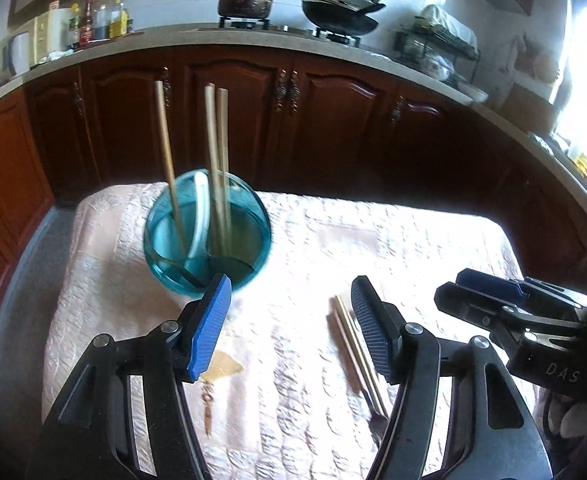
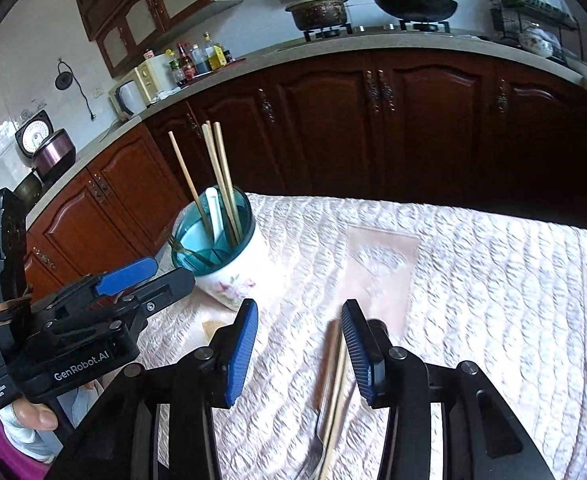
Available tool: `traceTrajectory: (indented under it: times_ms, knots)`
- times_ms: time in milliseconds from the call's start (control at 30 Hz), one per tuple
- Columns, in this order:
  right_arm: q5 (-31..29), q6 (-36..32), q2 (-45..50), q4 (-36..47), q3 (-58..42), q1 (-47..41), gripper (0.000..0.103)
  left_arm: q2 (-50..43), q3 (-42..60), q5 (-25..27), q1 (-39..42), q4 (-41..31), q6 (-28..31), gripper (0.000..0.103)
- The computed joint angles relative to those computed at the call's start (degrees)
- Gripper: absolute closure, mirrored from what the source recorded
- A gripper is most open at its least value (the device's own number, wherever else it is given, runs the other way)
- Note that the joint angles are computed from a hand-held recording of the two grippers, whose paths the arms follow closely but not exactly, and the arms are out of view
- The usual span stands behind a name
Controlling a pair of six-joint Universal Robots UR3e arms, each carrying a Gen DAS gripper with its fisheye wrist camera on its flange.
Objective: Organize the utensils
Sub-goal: 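Move both open tools back toward the remaining utensils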
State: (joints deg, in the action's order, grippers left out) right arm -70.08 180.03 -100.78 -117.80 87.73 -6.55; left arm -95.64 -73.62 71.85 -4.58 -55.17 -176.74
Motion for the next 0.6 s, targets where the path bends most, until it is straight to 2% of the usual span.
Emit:
traceTrajectory:
  times_ms: [300, 533, 600]
  knots:
    - [1.7, -3.4, -8.0, 3.4, 8.4, -5.5, 0.061, 1.7, -3.0, 1.2, -3.5, 0.3, 0.2, 0.04]
    - [2.3, -4.5, -7.3, 2.6, 14.4, -6.6, 0.061, 2.8, -7.1, -1.2, -1.6, -0.2, -0.1, 0.04]
    - [2.2, -4.2, -5.5, 0.9, 15.9, -5.9, 0.07, 2.9, -8.6, -1.1, -0.8, -0.2, 0.0, 0.04]
